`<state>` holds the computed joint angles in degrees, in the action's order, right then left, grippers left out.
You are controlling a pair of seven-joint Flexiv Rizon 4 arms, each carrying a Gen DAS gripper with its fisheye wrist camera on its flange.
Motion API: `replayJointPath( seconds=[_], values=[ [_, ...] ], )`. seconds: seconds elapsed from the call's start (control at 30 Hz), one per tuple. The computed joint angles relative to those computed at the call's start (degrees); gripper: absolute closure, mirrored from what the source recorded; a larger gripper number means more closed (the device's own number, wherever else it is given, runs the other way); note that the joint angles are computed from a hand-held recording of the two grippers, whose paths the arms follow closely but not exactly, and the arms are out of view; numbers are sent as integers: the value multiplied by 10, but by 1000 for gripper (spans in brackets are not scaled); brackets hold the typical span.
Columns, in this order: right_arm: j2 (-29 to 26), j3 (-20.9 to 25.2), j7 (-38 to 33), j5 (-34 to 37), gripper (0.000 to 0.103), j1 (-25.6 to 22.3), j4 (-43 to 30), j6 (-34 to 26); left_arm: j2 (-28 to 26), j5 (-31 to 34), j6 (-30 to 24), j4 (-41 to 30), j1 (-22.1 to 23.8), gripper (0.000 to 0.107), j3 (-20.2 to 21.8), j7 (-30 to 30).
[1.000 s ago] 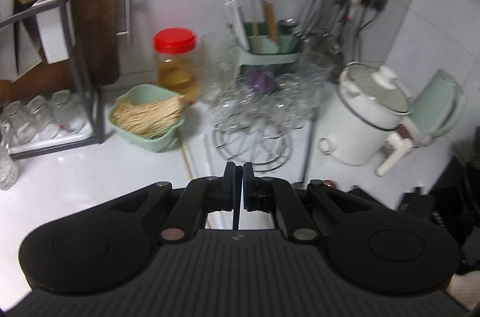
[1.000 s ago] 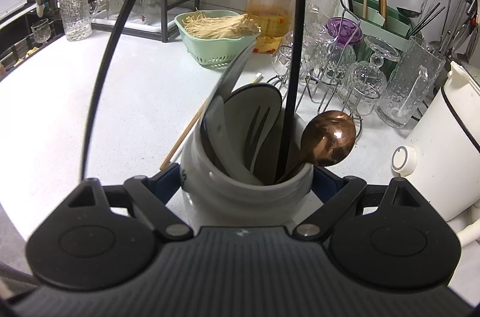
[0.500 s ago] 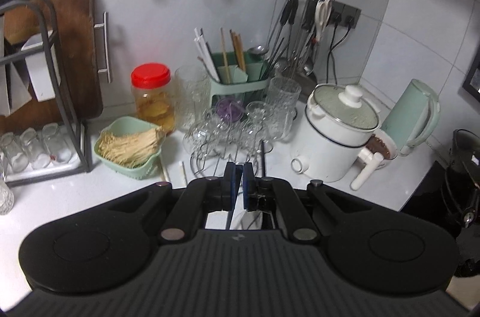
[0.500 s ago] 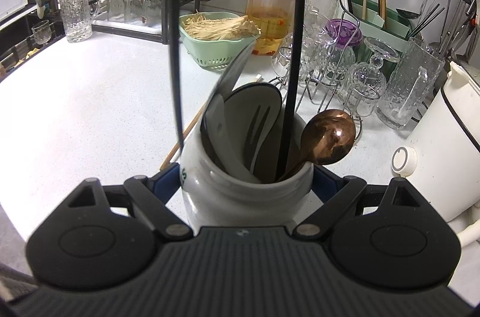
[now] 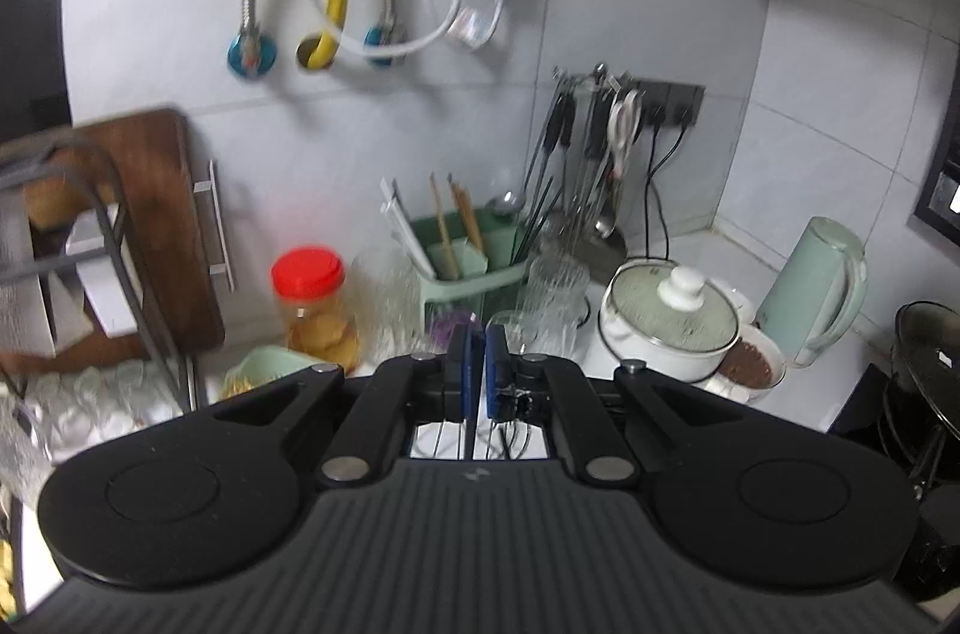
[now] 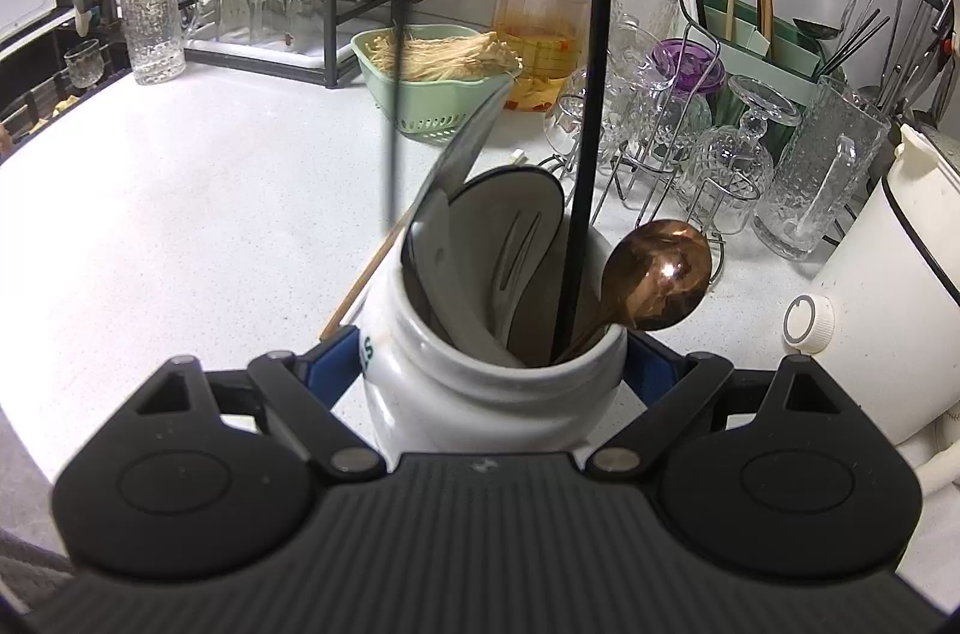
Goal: Organize utensils
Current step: 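Lower the black chopstick into the white jar and open the left tool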
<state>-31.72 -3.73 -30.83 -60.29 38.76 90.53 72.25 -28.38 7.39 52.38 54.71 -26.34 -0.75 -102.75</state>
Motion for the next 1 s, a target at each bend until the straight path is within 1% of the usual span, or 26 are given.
replayJointPath(
  seconds=[0.1,0.27,0.53,0.8,1.0],
  values=[
    [0,-1,2,0,10,1,0,1,-8,1,-8,-28,-4,102,-3,10],
    [0,-2,3,-1,10,1,0,1,-16,-3,-5,-56,-10,102,-8,30],
    [0,-2,4,-2,10,1,0,1,-16,-22,3,-65,-18,102,-17,63],
    [-1,-2,6,-3,10,0,0,4,-27,-25,-36,-75,-27,102,-13,70],
    [-1,-3,5,-4,10,-1,1,10,-37,-24,-51,-77,-28,102,-14,79]
  ],
)
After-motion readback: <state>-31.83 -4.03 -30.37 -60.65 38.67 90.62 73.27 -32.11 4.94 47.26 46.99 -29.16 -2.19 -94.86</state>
